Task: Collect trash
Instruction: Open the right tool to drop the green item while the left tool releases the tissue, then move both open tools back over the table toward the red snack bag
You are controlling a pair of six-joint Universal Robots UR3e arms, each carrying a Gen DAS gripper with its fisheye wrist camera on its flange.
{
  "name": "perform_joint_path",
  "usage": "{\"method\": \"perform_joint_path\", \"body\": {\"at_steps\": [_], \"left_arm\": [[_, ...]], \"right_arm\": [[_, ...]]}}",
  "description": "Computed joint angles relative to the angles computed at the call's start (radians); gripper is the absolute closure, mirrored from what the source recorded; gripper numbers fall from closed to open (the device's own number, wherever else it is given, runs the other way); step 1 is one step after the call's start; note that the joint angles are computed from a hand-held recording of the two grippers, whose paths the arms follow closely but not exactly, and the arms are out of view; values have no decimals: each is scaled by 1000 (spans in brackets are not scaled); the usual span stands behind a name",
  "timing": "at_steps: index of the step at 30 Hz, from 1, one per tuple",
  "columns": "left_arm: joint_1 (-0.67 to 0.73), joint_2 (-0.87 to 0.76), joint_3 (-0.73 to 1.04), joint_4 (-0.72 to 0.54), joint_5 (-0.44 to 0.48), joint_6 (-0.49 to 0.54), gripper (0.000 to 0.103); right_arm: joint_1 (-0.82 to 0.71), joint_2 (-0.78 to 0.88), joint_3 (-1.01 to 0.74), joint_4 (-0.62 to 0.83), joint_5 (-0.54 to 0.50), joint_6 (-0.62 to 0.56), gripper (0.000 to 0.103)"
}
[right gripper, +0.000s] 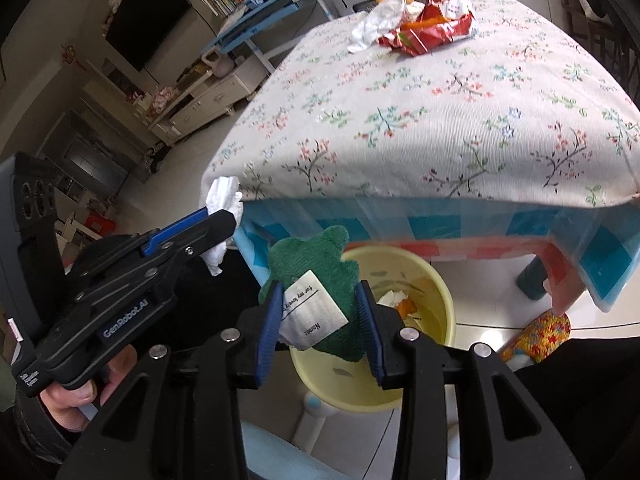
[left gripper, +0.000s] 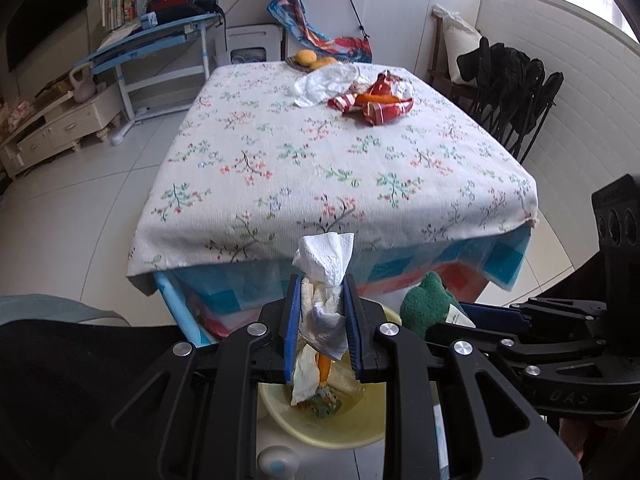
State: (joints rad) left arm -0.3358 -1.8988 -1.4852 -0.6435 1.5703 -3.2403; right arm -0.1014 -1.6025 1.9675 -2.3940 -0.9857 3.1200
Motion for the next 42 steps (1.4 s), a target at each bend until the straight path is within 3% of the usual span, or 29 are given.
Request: {"method": "perform_joint_path", "body": {"at_steps": [5, 8, 16, 28, 42], "left_arm": [[0, 2, 3, -48, -13, 4, 83], [1, -1, 10, -78, -19, 6, 78], [-3, 0, 11, -75, 1, 0, 66], [-37, 13, -11, 29, 123, -14, 39], [-39, -49, 77, 82, 174, -11, 28]], "right_arm": [[6, 7, -5, 20, -15, -8, 61], [3, -4, 6, 9, -23, 0, 56], [-9, -18, 16, 0, -20, 15, 54], [-8, -59, 56, -97, -52, 47, 53], [18, -46, 22, -247, -167, 89, 47]]}}
